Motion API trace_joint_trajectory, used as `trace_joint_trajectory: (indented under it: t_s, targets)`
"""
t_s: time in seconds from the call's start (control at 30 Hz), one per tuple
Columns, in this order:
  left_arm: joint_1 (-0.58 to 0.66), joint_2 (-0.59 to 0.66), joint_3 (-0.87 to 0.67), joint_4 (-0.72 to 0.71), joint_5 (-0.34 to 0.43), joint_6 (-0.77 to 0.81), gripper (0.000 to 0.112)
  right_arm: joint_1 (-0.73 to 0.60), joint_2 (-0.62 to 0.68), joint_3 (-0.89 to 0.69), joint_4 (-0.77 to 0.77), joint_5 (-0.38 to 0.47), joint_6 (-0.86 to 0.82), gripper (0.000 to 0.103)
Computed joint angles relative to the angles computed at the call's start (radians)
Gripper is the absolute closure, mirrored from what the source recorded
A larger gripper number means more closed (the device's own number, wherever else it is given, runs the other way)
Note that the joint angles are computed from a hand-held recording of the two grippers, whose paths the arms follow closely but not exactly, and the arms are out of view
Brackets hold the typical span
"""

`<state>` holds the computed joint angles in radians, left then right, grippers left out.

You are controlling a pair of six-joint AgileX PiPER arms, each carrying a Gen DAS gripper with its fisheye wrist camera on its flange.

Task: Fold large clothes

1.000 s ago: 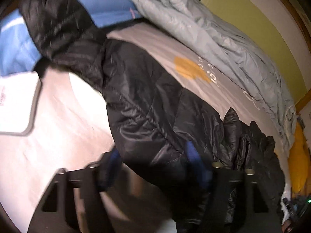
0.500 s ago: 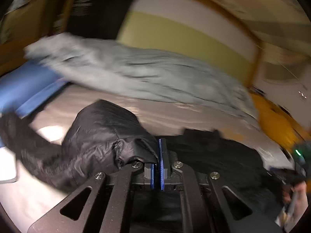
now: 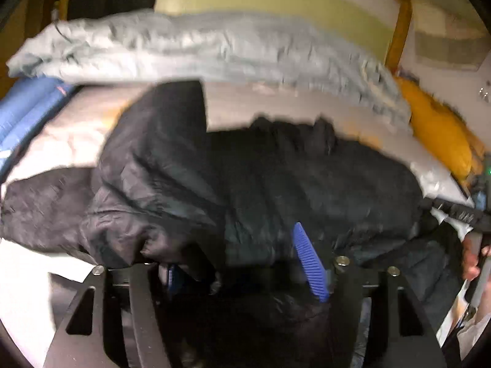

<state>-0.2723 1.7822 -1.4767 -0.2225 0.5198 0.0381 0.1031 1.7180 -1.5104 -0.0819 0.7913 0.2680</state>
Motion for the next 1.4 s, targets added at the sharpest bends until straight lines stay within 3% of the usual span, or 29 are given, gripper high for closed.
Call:
trace_joint_trajectory:
  t_s: [0.1,0.3,0.43,0.6,0.77,0.83,0.93,1.07,1.2,1.27,1.33,1.4]
  targets:
    - [0.036,-0.053,0.017,0.013,-0.021,-0.021,0.035,0.0,0.001,-0.003,-0.004,0.002,0.003,0.027]
    - [0.239,-0.081,0.026,-0.301,0.026,0.138,0.034,0.021,0.015,-0.012,-0.018,0.014,0.003,0.027]
    - [0.331,-0.103,0.039,-0.211,0.018,0.019,0.034,0.041,0.016,-0.009,-0.053,0.014,0.022,0.027]
    - [0.465,-0.093,0.051,-0.384,0.05,0.083,0.034,0.047,0.021,-0.009,-0.066,0.015,0.039,0.027]
    - [0.5,-0.098,0.057,-0.239,0.026,-0.066,0.034,0.046,0.029,-0.017,-0.069,0.02,0.04,0.027]
    - [0.503,-0.076,0.037,-0.127,0.062,-0.178,0.034,0.047,0.03,-0.017,-0.072,0.018,0.041,0.027]
    - [0.519,0.017,-0.025,-0.131,0.163,-0.224,0.035,0.046,0.029,-0.016,-0.07,0.019,0.04,0.027]
    - [0.551,0.127,-0.055,-0.278,0.231,-0.147,0.035,0.051,0.031,-0.012,-0.075,0.016,0.038,0.027]
    - [0.598,0.137,-0.009,-0.451,0.176,-0.063,0.036,0.055,0.018,0.0,-0.093,0.006,0.05,0.027]
    - [0.617,0.14,0.012,-0.531,0.146,-0.011,0.045,0.053,0.015,0.003,-0.091,0.004,0.053,0.027]
    - [0.617,0.143,0.022,-0.507,0.097,-0.028,0.09,0.048,0.017,0.002,-0.085,0.005,0.048,0.027]
    - [0.619,0.159,0.022,-0.527,0.075,-0.013,0.107,0.048,0.021,-0.001,-0.083,0.01,0.044,0.027]
